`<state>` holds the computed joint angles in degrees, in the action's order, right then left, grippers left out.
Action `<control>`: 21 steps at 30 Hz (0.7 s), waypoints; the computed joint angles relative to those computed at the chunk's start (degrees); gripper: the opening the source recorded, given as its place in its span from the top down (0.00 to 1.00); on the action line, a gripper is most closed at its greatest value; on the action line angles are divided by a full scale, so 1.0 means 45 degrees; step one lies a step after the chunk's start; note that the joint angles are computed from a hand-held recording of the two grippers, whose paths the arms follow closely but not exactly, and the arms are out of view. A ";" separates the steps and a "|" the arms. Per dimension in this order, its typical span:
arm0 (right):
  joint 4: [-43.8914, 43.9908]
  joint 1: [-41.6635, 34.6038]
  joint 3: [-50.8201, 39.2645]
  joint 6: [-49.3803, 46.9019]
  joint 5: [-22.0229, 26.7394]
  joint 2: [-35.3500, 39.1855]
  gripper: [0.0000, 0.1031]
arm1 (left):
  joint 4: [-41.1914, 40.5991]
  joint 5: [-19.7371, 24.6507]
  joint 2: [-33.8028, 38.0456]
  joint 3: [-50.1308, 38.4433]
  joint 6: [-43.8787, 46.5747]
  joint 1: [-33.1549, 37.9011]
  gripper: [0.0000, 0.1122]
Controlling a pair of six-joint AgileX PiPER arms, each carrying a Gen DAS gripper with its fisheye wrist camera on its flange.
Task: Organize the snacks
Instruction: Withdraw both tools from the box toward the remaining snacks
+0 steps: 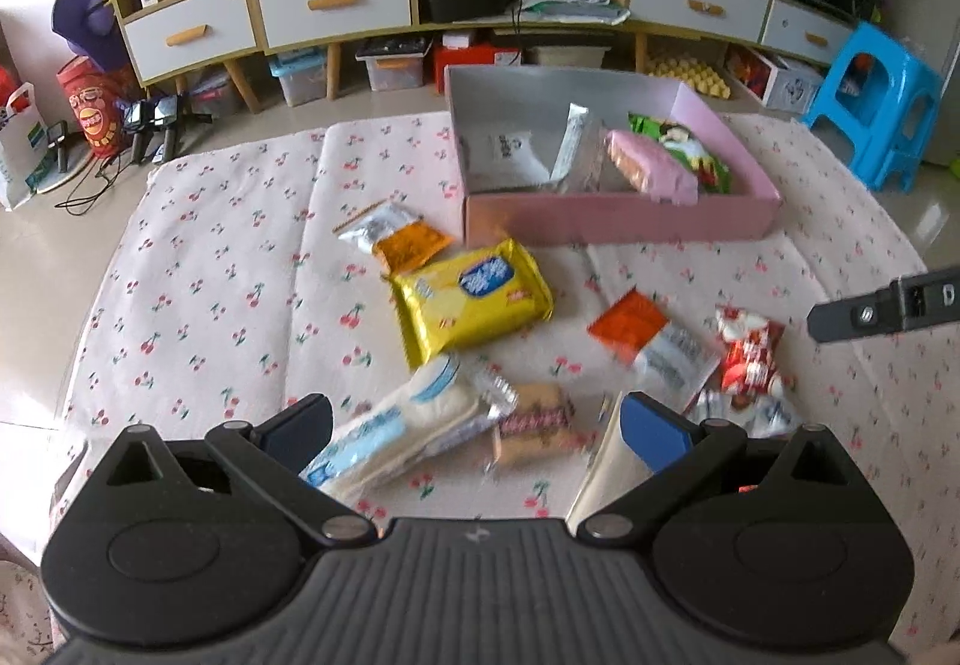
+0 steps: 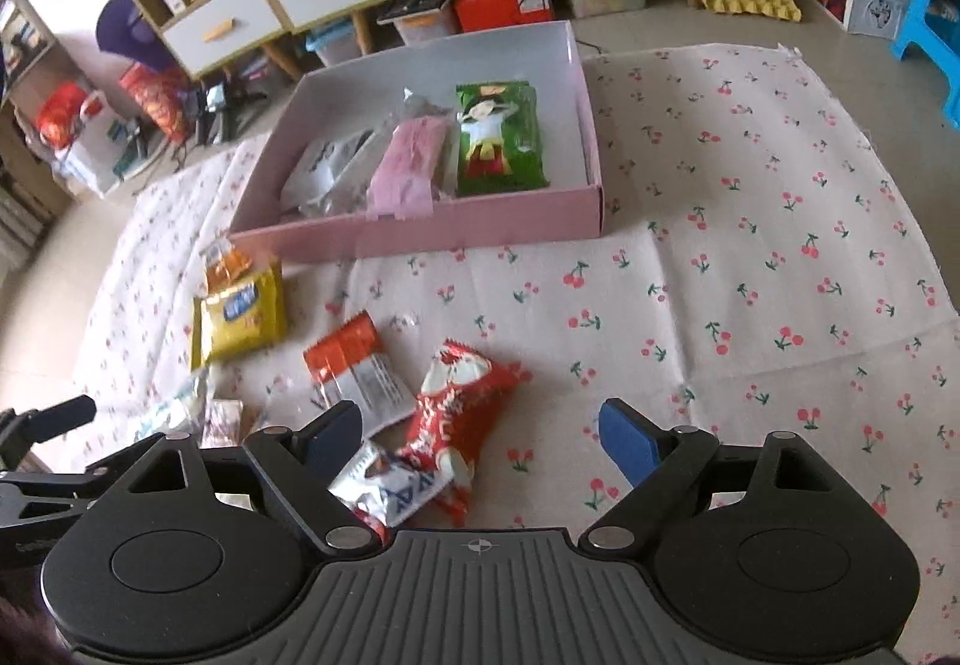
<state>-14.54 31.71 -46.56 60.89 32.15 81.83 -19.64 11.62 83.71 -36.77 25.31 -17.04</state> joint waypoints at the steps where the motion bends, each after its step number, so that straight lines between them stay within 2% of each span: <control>1: 0.0056 0.0041 0.0012 -0.0083 0.0018 0.0016 0.15 | -0.0156 0.0065 -0.0044 0.0091 0.0274 0.0067 0.09; 6: 0.0418 0.0086 -0.0068 -0.0623 0.0193 0.0414 0.15 | -0.2275 0.1470 0.0154 0.0019 0.3242 0.0743 0.12; 11: 0.1021 -0.0183 -0.0128 -0.0995 -0.0018 0.0902 0.15 | -0.3324 0.2439 0.0423 -0.0059 0.4384 0.1003 0.21; 16: 0.1462 -0.0339 -0.0341 -0.1161 -0.0242 0.1448 0.15 | -0.3835 0.2890 0.0637 -0.0064 0.4926 0.0742 0.27; 21: 0.0850 -0.0151 -0.0786 -0.0355 -0.0108 0.2243 0.15 | -0.3936 0.2370 0.0762 0.0190 0.4956 0.0206 0.38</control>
